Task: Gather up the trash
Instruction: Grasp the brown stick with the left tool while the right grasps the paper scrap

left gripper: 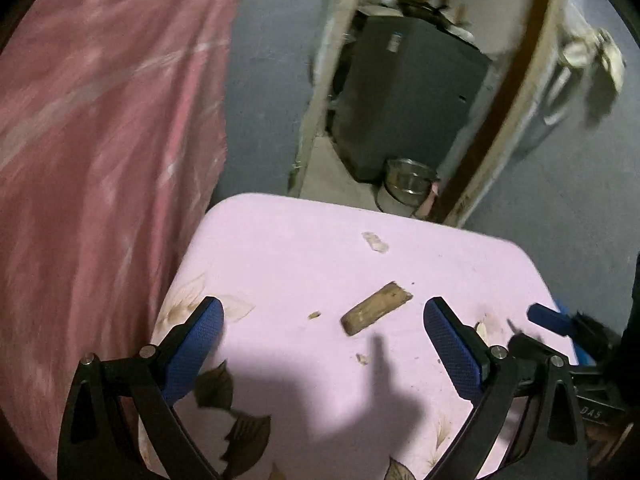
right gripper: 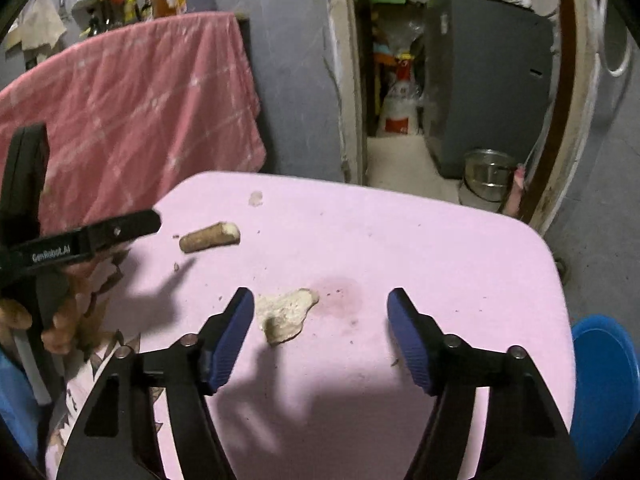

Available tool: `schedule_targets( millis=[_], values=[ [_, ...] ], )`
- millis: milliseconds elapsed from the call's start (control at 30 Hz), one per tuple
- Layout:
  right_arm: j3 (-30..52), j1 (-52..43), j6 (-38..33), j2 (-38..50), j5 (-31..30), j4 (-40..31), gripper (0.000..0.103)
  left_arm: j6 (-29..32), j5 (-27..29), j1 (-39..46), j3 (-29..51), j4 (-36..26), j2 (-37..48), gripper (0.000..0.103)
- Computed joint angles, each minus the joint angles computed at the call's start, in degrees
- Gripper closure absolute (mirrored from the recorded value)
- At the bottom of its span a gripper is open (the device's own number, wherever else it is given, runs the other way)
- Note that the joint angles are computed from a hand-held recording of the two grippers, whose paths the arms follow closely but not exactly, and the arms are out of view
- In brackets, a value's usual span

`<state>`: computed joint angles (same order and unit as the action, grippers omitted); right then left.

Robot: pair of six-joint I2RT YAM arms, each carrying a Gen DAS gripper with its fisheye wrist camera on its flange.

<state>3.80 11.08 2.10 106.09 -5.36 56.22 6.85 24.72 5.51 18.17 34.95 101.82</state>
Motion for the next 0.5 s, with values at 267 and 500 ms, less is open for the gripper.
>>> schedule_targets(
  millis=[267,500],
  values=[
    [3.7,1.1,-1.3,0.8,-2.7,-7.3,0.052,5.3,0.1,-4.2,5.9,-9.0,3.7,0.045],
    [5.8,0.0,-3.1,1.6,-4.9,-11.2,0.053,8.2,0.2,-6.2,7.6,-9.7,5.6,0.059]
  ],
)
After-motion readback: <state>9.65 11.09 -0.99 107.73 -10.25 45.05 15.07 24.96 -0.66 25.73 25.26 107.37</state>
